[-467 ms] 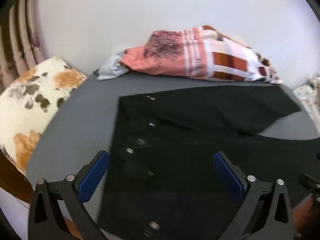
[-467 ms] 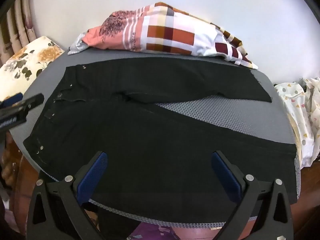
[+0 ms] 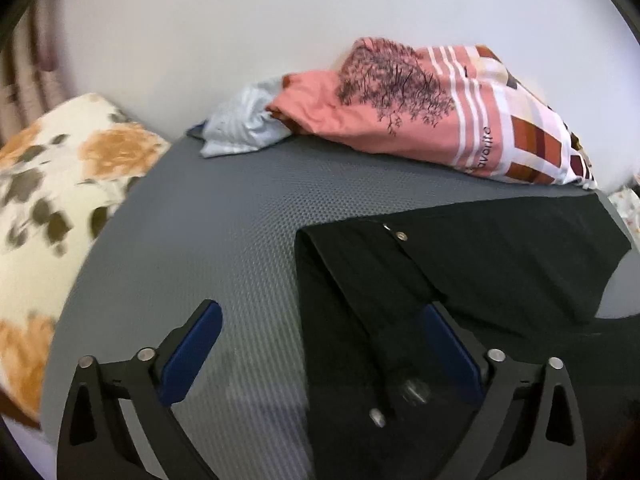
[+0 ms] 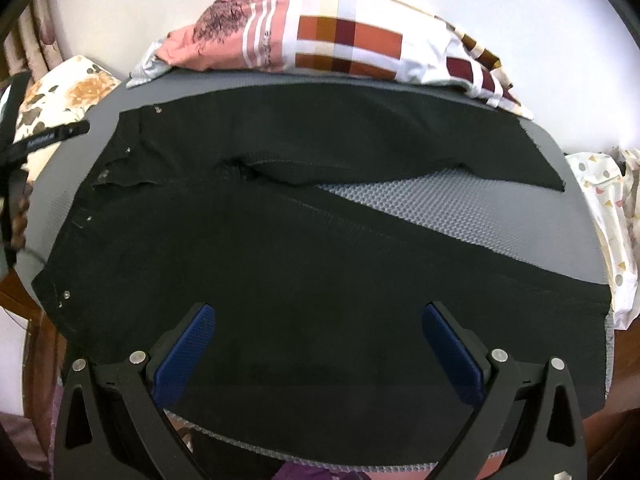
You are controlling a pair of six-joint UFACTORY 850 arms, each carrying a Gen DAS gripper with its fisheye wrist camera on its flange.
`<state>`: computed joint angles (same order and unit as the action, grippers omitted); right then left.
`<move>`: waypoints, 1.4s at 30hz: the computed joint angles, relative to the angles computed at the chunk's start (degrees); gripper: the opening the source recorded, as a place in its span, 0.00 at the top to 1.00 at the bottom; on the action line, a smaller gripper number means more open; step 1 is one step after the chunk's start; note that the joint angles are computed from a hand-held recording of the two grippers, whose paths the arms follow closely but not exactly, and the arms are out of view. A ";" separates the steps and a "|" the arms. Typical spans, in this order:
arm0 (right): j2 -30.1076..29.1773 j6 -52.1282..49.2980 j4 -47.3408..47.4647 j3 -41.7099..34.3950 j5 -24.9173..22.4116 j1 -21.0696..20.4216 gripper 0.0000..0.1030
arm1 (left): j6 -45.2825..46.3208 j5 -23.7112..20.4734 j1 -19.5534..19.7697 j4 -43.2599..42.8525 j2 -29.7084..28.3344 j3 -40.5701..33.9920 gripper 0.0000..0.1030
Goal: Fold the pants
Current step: 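Move both grippers to the waistband of the black jeans and grasp it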
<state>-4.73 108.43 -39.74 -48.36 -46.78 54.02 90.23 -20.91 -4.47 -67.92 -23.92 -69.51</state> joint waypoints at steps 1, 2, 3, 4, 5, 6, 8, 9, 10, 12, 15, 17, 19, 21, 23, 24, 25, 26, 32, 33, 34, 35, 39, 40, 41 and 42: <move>-0.36 -0.48 0.42 -0.14 0.44 -0.36 0.01 | -3.32 -0.91 -0.03 4.00 -2.27 -2.57 0.15; -0.72 -1.01 0.87 -0.32 0.78 -0.71 0.01 | -7.31 -0.80 -0.32 8.44 -4.33 -4.95 0.21; -0.51 -0.04 -0.26 0.36 1.13 -0.86 0.01 | -10.50 -2.58 -0.24 11.72 -6.51 -7.59 0.38; -0.71 -0.29 -0.09 0.39 1.39 -1.19 0.01 | -14.19 -6.01 0.28 14.81 -8.80 -10.15 0.55; -0.93 -0.51 0.20 0.37 1.59 -1.43 0.00 | -17.64 -9.35 0.57 16.57 -11.58 -13.07 0.60; -1.14 -1.14 0.82 0.22 1.75 -1.80 0.00 | -19.79 -10.77 0.70 18.01 -13.17 -14.71 0.64; -1.62 -2.65 2.54 0.05 1.98 -2.31 0.01 | -19.34 -13.20 0.80 16.66 -15.63 -17.95 0.64; -1.92 -3.00 3.00 0.00 2.12 -2.51 0.01 | -19.06 -14.84 0.86 16.55 -16.66 -19.30 0.64; -1.67 -5.21 4.98 -0.07 2.09 -3.04 0.01 | -18.51 -15.97 0.95 16.24 -17.28 -20.06 0.64; -1.75 -5.15 4.98 0.11 2.93 -3.45 0.01 | -17.04 -14.42 0.65 15.98 -17.73 -20.86 0.63; -2.22 -5.92 5.84 0.25 3.84 -4.10 0.01 | -22.01 -16.68 0.36 22.28 -20.74 -25.29 0.63; -2.61 -6.97 6.69 0.15 3.85 -4.46 0.01 | -22.37 -20.20 0.53 22.40 -22.50 -27.57 0.63; -3.09 -7.57 7.12 -0.10 3.35 -4.53 0.01 | -24.07 -24.74 0.83 23.12 -24.46 -30.36 0.61; -3.42 -7.60 7.06 -0.26 2.86 -4.47 0.01 | -27.93 -29.28 1.77 21.29 -26.54 -33.25 0.61; -3.48 -7.33 6.70 -0.25 3.26 -4.59 0.01 | -33.43 -32.14 2.58 20.39 -28.10 -35.49 0.64; -3.66 -7.61 6.80 -0.47 2.96 -4.61 0.01 | -33.46 -31.09 2.45 20.31 -27.56 -34.70 0.68; -3.66 -7.32 6.55 -0.43 3.76 -4.69 0.01 | -31.55 -28.51 1.94 20.56 -26.18 -32.60 0.70; -3.76 -7.36 6.54 -0.47 4.13 -4.72 0.01 | -29.28 -25.50 1.37 20.65 -24.51 -30.09 0.72; -3.58 -7.47 6.44 -0.19 5.53 -5.15 0.01 | -21.59 -16.29 0.33 15.09 -17.19 -20.40 0.85; -3.03 -6.68 5.56 0.12 6.18 -5.37 0.01 | -19.35 -15.89 0.54 13.04 -15.70 -18.57 0.86; -2.19 -5.26 4.26 0.77 7.77 -5.68 0.01 | -17.61 -16.02 0.80 11.21 -14.50 -17.16 0.86; -1.25 -3.58 2.58 1.45 9.43 -6.05 0.00 | -15.56 -15.98 1.00 9.24 -13.05 -15.52 0.86; 2.81 10.44 -12.40 5.14 20.80 -8.61 0.00 | -4.12 -14.54 0.90 0.34 -5.12 -6.69 0.87; 3.92 16.12 -18.39 6.13 25.75 -10.55 0.00 | -1.27 -14.50 0.94 -1.92 -3.08 -4.43 0.87; 4.85 21.90 -24.39 6.80 30.49 -12.79 0.01 | 2.16 -14.39 0.92 -4.64 -0.80 -1.89 0.87; 4.93 27.81 -30.39 7.03 32.85 -13.96 0.02 | 4.91 -14.49 1.07 -6.62 0.99 0.11 0.87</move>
<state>0.21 136.24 -70.13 -41.32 -13.93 40.06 95.14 -35.40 -3.40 -74.54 -22.93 -69.39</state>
